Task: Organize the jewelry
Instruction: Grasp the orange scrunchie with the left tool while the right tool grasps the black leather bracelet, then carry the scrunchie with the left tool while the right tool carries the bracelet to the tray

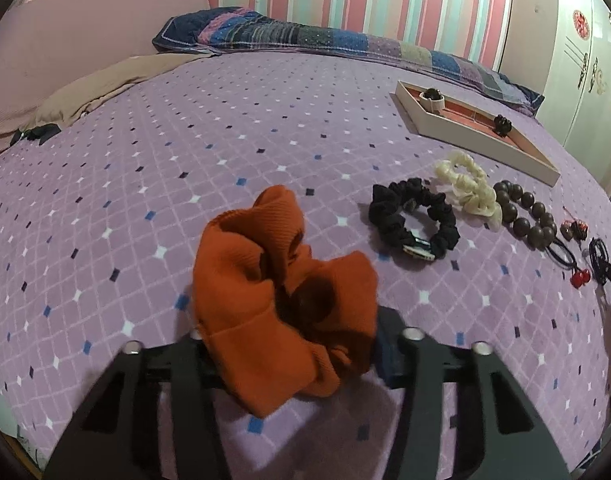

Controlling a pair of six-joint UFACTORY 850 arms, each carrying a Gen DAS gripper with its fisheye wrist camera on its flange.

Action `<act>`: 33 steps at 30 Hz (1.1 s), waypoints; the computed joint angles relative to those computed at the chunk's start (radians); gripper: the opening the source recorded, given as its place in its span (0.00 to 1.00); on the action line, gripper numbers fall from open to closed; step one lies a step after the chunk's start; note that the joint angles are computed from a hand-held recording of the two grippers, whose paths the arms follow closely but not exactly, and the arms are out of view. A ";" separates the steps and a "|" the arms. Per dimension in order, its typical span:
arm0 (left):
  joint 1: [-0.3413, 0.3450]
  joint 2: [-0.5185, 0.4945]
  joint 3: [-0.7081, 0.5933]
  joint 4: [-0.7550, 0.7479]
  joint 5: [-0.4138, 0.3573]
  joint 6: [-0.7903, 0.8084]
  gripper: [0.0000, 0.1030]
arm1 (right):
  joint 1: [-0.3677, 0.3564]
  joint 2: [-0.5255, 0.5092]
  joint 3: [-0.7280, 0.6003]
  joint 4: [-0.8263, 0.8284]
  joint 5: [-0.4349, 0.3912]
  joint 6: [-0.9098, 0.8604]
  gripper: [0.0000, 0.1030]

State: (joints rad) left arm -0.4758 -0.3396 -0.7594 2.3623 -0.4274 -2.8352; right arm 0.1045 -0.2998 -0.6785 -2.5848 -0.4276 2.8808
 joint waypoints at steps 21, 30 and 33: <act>0.001 -0.003 -0.044 -0.044 0.003 0.108 0.20 | -0.015 0.044 0.044 -0.216 -0.027 0.176 0.12; -0.019 0.011 -0.085 -0.055 0.005 0.144 0.20 | -0.019 0.062 0.034 -0.237 -0.026 0.177 0.12; -0.025 0.003 -0.120 -0.052 0.017 0.153 0.20 | -0.021 0.064 0.024 -0.237 -0.030 0.166 0.12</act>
